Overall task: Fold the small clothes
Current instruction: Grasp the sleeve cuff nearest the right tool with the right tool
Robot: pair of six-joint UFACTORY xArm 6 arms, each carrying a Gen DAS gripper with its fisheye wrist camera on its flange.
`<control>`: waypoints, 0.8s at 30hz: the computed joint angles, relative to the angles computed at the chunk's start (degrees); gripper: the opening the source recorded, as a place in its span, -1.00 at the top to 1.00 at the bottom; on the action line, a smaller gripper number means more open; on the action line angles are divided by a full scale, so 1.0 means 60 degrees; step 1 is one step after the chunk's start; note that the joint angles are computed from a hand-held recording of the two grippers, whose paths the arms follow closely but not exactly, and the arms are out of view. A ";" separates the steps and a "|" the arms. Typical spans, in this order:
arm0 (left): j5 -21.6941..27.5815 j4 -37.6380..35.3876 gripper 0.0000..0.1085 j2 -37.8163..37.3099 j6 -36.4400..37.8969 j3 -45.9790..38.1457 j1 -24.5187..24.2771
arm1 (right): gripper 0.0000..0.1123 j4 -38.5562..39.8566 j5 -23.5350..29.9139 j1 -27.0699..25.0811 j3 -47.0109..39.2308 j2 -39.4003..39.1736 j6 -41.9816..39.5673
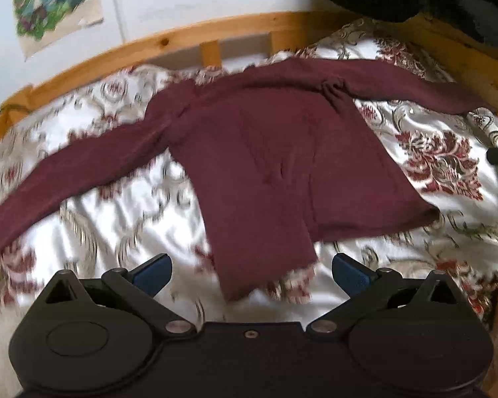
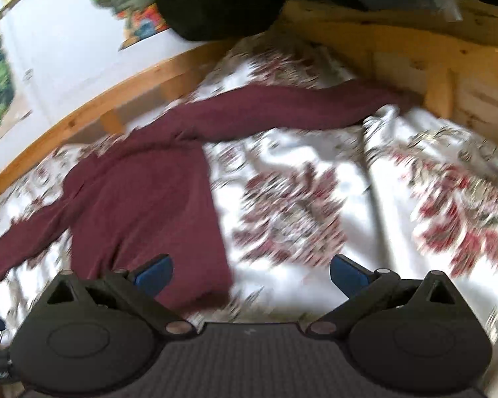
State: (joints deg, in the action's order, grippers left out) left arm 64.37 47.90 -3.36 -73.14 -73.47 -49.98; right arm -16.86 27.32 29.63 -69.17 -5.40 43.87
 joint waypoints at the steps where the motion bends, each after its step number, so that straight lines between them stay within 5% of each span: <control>1: -0.0007 0.0116 -0.89 0.0127 0.0204 -0.0165 0.0091 | -0.83 -0.0225 -0.0128 -0.0229 -0.0160 0.0164 0.0178; 5: -0.0150 0.0422 -0.89 0.0763 0.1238 -0.0973 0.0570 | -0.83 -0.1410 -0.0570 -0.0977 -0.0824 0.0888 0.1358; 9: -0.0563 0.0376 -0.89 0.1566 0.2116 -0.1915 0.1194 | -0.83 -0.2971 -0.2143 -0.1797 -0.1428 0.1877 0.2699; 15: -0.1033 0.2440 -0.89 0.2443 0.0087 -0.2276 0.1653 | -0.83 -0.4167 -0.2219 -0.2494 -0.3218 0.3630 0.4074; 20: -0.0517 0.0189 -0.89 0.3058 0.0921 -0.3267 0.1901 | -0.83 -0.4658 -0.1863 -0.2960 -0.4532 0.4782 0.6114; 24: -0.1040 0.0053 -0.89 0.2908 0.1173 -0.3003 0.1883 | -0.83 -0.3857 -0.1806 -0.3176 -0.5136 0.5534 0.6801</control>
State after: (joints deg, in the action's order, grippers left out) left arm 58.13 48.22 14.08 -66.10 -91.49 -38.69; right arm -40.00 16.49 10.57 -99.99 27.81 84.67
